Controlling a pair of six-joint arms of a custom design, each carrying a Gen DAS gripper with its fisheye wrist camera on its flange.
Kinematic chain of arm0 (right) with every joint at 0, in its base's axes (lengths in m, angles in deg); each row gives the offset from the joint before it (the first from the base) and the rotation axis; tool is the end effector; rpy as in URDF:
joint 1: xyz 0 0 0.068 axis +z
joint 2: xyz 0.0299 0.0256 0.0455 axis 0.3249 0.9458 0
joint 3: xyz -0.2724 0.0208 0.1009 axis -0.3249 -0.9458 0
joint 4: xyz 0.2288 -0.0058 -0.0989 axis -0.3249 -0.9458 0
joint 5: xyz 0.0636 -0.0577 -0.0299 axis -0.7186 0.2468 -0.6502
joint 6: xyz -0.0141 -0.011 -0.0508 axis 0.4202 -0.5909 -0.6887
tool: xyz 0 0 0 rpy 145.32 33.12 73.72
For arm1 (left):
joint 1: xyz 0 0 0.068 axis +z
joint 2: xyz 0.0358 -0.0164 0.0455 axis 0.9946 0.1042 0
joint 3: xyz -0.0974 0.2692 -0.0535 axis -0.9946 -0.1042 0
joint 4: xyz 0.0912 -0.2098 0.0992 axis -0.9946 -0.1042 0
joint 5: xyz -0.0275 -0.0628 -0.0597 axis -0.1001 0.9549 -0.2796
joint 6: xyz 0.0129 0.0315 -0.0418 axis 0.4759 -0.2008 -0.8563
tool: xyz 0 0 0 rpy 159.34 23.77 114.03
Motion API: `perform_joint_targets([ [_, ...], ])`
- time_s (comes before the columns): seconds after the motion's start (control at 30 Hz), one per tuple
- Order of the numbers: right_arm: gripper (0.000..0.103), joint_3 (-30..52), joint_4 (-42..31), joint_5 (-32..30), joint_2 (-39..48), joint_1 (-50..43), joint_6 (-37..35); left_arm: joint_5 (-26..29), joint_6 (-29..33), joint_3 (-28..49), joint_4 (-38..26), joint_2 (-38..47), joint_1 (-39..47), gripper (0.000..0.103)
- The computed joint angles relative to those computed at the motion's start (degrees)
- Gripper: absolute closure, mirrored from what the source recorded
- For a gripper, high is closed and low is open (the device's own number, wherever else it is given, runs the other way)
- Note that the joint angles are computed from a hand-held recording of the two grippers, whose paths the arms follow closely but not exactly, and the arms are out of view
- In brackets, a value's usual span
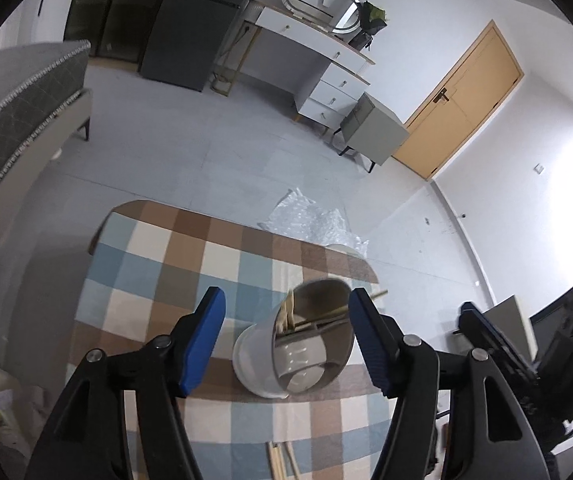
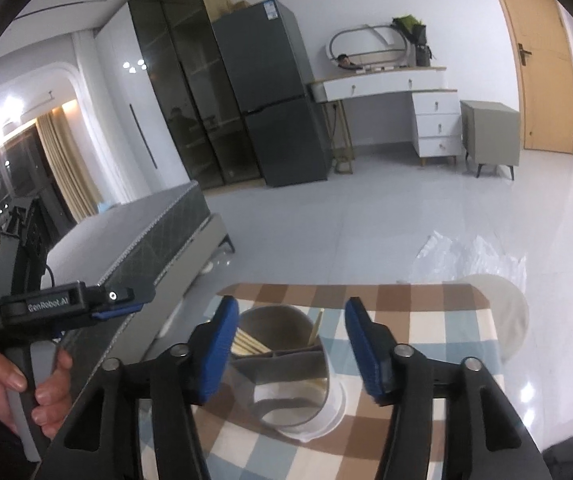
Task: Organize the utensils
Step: 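Move both open grippers back down toward the chopstick pile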
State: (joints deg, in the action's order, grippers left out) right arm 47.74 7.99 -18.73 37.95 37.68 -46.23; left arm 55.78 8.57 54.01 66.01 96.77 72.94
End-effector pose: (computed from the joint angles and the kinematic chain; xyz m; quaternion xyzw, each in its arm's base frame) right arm 0.1893 0.0601 0.2379 0.0449 0.8712 0.1211 0.4737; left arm 0.2853 -0.0734 0.2393 0.0931 0.9106 -0.2906 0.2787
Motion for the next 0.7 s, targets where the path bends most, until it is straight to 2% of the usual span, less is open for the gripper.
perform_joint_targets([
  [0.07,0.037,-0.77,-1.83,2.79,-3.54,2.75,1.59,-2.69,0.64,-1.81,-0.85,-3.39,-0.93,0.043],
  [0.17,0.029,-1.44,-5.71,6.01,-8.9,6.54,4.67,-4.94,1.3,-4.2,-1.67,-7.83,-1.82,0.036],
  [0.3,0.028,-2.18,-10.7,11.4,-15.14,11.93,8.44,-6.33,1.59,-6.64,-2.64,-12.58,-2.72,0.033],
  [0.43,0.025,-2.27,-16.87,20.53,-20.92,20.93,13.01,-9.78,1.34,-9.64,-3.08,-19.52,-4.51,0.031],
  [0.5,0.022,-2.38,-19.47,25.42,-23.04,25.95,15.51,-12.86,0.91,-11.23,-3.3,-23.17,-5.99,0.02],
  [0.6,0.018,-2.54,-25.35,36.94,-25.07,38.11,23.08,-16.96,0.62,-13.64,-3.07,-28.17,-8.54,0.019],
  [0.7,0.017,-2.58,-30.44,43.6,-25.88,45.62,29.93,-20.0,0.93,-15.23,-3.68,-31.67,-11.44,0.017],
])
